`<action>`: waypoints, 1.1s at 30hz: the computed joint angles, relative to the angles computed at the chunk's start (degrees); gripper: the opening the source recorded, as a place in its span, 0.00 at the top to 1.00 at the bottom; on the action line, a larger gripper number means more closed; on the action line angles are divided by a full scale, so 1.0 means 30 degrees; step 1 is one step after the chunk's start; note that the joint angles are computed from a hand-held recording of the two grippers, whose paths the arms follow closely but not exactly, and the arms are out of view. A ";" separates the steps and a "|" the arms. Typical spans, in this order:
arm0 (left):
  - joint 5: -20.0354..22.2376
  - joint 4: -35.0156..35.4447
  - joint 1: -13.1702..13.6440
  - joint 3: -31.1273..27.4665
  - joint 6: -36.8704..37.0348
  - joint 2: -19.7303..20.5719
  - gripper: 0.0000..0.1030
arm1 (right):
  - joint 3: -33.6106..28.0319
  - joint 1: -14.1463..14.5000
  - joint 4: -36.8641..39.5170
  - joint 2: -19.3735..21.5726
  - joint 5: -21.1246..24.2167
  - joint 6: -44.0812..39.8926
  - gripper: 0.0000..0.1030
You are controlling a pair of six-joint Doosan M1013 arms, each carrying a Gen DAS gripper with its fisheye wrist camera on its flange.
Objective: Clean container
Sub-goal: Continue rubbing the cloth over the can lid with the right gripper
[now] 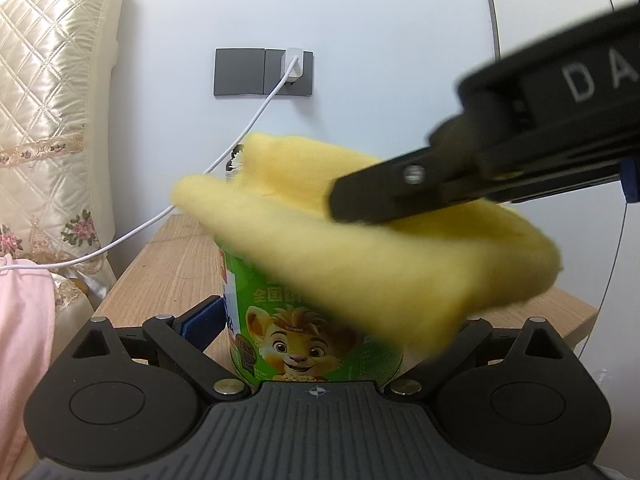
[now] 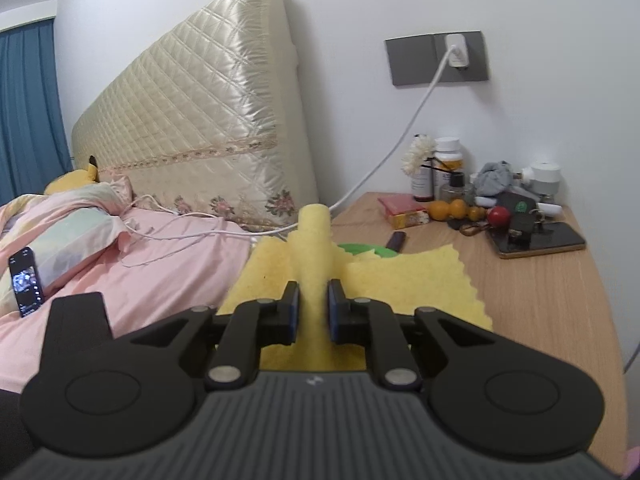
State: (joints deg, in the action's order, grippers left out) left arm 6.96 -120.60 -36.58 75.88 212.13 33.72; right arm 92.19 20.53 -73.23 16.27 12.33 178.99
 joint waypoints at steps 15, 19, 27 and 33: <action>0.0223 -0.2060 0.0038 0.0134 0.2104 0.0047 0.04 | -0.1071 -0.0368 0.0168 0.0984 -0.1021 -0.0638 0.84; 0.0239 -0.1764 0.0060 0.0124 0.1799 0.0070 0.04 | -0.0840 -0.0287 0.2744 0.0705 -0.1519 -0.3029 0.84; 0.0210 -0.1074 0.0109 0.0062 0.1108 0.0137 0.04 | 0.0069 -0.0212 0.4158 -0.0178 -0.1186 -0.4482 0.85; 0.0343 -0.1934 0.0165 0.0077 0.2021 0.0212 0.04 | 0.0119 -0.0473 -0.0138 -0.0029 -0.0764 -0.0066 0.85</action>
State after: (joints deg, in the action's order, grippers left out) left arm 7.99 -126.40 -36.08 76.11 218.19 34.36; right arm 92.54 19.11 -73.64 16.18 10.04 178.79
